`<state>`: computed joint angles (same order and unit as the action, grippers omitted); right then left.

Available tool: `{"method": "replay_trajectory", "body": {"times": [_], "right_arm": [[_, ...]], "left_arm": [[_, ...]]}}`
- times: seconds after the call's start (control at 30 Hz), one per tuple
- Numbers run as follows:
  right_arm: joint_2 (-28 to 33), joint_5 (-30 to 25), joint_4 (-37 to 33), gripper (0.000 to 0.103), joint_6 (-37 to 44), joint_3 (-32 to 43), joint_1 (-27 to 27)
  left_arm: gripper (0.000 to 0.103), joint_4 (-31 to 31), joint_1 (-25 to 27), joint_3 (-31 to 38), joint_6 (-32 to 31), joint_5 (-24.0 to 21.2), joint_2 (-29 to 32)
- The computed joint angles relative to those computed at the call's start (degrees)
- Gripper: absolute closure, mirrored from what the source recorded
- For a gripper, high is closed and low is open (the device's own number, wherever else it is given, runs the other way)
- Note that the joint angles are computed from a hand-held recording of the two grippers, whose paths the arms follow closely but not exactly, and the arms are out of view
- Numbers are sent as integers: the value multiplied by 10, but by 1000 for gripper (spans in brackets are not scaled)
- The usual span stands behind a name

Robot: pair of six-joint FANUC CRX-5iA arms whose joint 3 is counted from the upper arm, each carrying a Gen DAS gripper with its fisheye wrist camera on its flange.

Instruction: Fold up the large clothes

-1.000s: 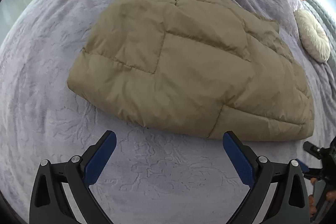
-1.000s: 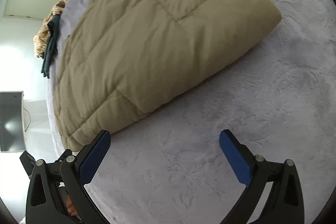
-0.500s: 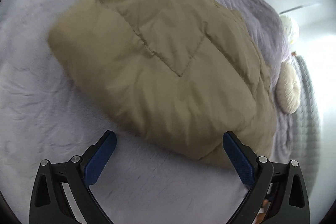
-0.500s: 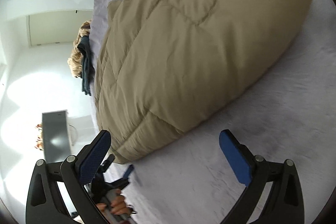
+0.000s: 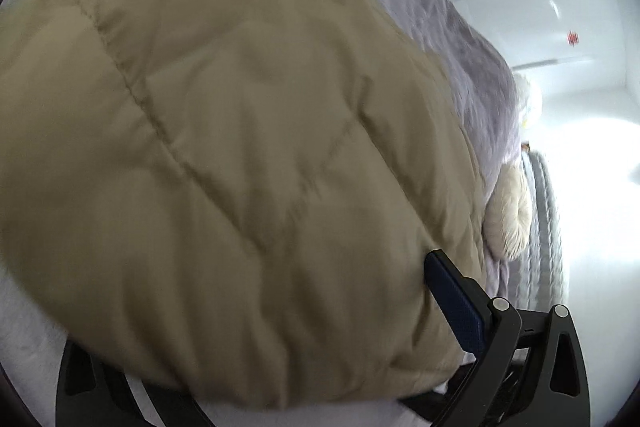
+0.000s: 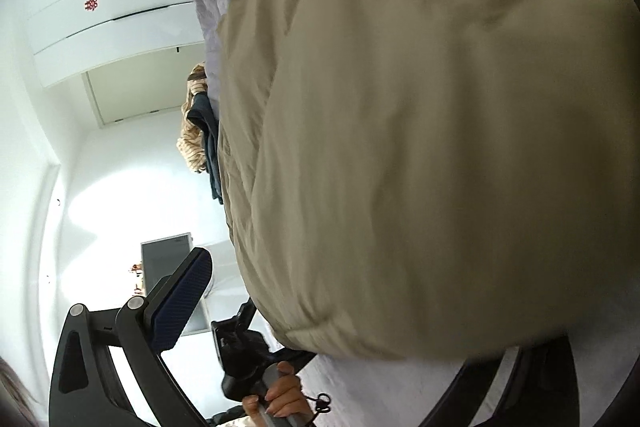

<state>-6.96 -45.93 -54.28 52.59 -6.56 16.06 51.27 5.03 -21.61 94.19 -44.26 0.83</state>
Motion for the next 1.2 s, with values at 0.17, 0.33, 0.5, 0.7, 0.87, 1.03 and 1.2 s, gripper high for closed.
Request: {"method": "replay_trajectory", "body": {"times": [0.17, 0.33, 0.5, 0.7, 0.87, 1.03, 1.2], "right_arm": [[12, -4, 5, 3, -5, 5, 2], [3, -33, 1, 53, -37, -6, -12], [-20, -43, -29, 74, 4, -16, -29], [-75, -84, -67, 76, 51, -41, -54], [-158, -123, -50, 76, 17, -88, -45], [-280, -145, -23, 76, -66, -168, -16], [-355, -149, 15, 70, -137, -233, 10]], "left_arm": [[16, -71, -8, 34, 51, 12, 12], [75, -57, -4, 43, -3, 1, 12], [81, -103, -10, 69, -18, -5, -10], [81, -94, 2, 56, -49, -43, -54], [81, -83, 37, -11, -78, -112, -146], [81, -103, 78, -82, -48, -214, -248], [79, -108, 119, -148, -43, -275, -314]]}}
